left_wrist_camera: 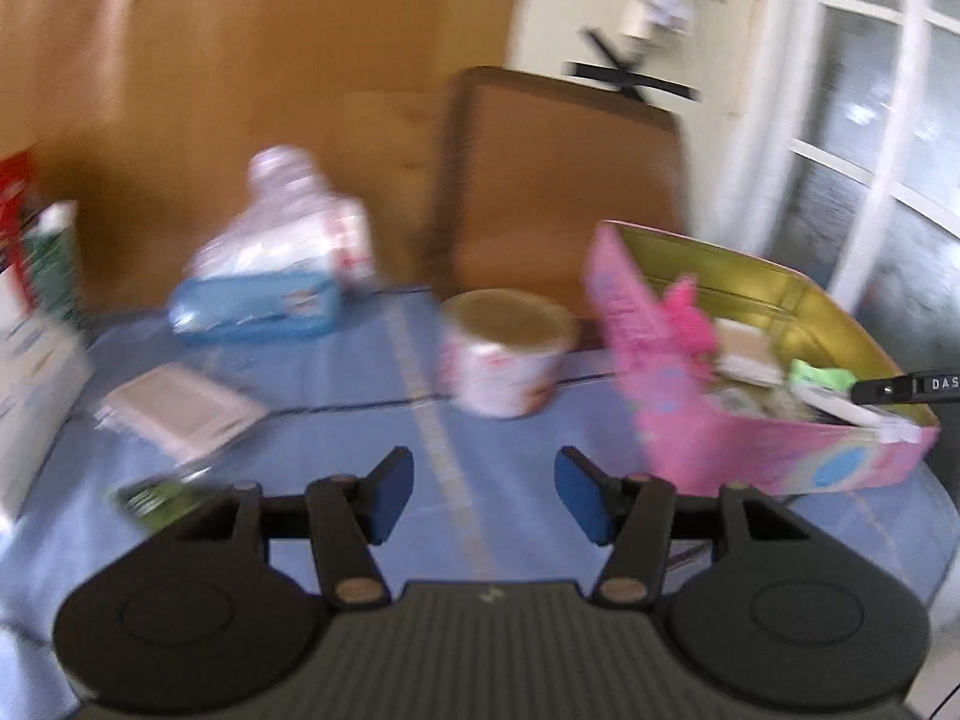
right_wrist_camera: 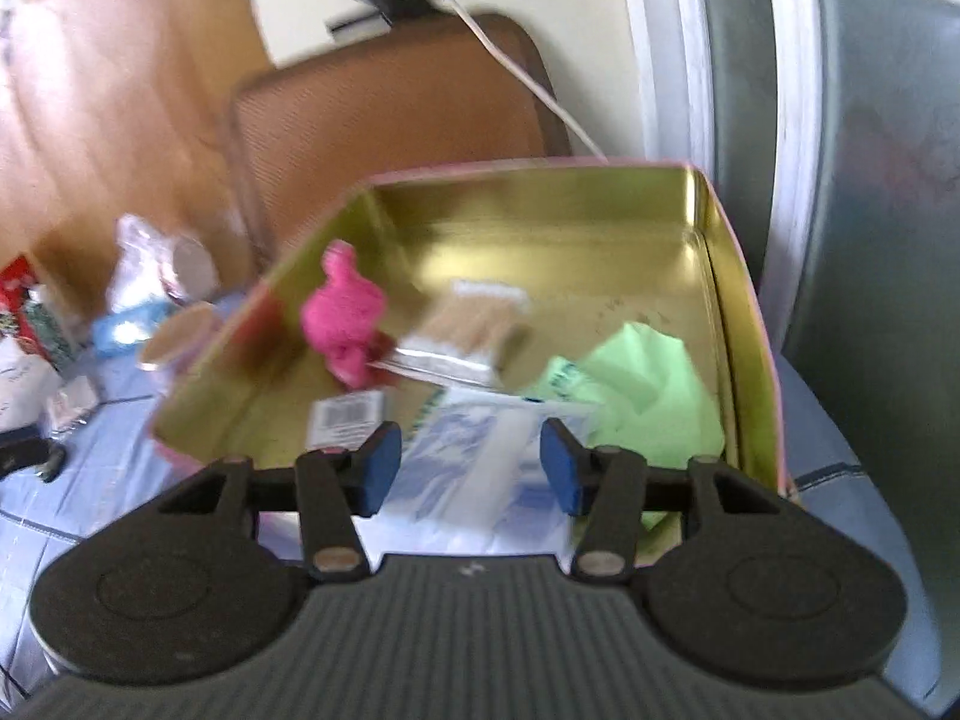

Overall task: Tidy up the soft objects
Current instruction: 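Move the right tool to the white phone case in a clear bag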

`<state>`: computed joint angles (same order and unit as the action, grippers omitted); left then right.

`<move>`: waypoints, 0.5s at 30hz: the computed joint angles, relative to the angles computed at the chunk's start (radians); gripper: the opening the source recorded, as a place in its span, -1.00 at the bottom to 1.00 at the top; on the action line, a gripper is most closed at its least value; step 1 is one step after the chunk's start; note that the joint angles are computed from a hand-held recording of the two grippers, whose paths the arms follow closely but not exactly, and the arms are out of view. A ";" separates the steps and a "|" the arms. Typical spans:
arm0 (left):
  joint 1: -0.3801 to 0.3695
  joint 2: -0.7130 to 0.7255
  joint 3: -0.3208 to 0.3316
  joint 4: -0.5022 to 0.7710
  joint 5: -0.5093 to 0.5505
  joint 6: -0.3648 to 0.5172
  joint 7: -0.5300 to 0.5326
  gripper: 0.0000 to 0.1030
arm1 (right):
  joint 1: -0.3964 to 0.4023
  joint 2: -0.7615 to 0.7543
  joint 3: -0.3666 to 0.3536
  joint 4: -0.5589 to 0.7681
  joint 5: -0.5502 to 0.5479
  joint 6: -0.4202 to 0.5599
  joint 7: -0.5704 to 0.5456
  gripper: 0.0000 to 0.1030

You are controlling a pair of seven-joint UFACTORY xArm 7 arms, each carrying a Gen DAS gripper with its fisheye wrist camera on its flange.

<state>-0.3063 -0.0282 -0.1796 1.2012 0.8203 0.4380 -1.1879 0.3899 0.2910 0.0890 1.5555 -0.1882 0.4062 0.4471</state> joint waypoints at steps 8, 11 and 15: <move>0.087 -0.131 -0.008 -0.177 0.006 -0.039 -0.072 0.14 | 0.119 0.217 -0.114 0.410 -0.285 0.394 0.093 -0.02; 0.131 -0.190 -0.021 -0.258 0.005 -0.045 -0.077 0.17 | 0.093 0.136 -0.065 0.303 -0.218 0.278 0.096 -0.02; 0.207 -0.252 -0.042 -0.338 -0.011 -0.037 -0.109 0.17 | 0.099 0.098 0.002 0.260 -0.154 0.187 0.029 -0.01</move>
